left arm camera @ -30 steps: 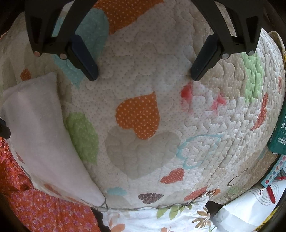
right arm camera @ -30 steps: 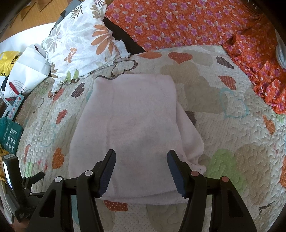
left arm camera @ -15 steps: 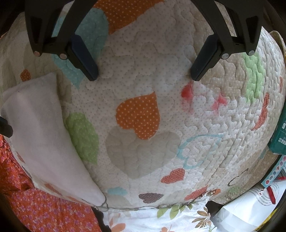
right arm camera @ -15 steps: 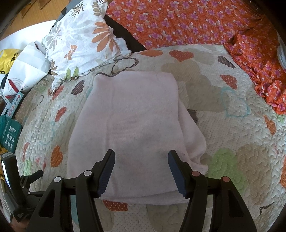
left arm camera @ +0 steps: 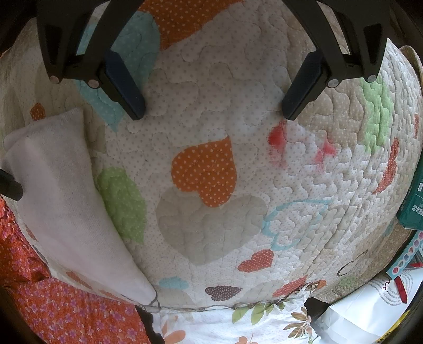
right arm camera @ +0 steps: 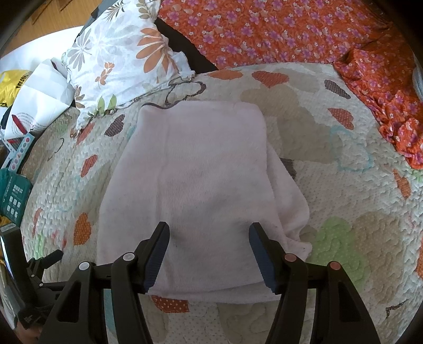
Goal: Fold small clothes
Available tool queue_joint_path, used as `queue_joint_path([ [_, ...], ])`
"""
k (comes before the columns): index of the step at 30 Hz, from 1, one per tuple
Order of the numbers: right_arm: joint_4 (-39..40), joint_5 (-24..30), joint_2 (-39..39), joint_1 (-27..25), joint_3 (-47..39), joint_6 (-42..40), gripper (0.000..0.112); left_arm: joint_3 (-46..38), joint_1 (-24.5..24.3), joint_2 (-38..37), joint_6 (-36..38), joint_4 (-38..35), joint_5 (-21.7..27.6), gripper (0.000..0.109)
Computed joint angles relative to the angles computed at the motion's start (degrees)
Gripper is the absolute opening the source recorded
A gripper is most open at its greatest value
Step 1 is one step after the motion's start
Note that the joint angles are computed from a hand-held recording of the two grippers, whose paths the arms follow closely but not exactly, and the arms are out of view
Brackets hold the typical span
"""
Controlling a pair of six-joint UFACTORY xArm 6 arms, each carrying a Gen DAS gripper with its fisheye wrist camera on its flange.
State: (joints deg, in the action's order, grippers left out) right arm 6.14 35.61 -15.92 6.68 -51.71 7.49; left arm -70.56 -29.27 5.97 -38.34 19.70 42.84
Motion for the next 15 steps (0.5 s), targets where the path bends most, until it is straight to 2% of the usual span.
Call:
queue_joint_path([
  [15, -0.23, 0.05, 0.25, 0.32, 0.09, 0.44, 0.068, 0.35, 0.05, -0.12, 0.03, -0.18, -0.73, 0.103],
])
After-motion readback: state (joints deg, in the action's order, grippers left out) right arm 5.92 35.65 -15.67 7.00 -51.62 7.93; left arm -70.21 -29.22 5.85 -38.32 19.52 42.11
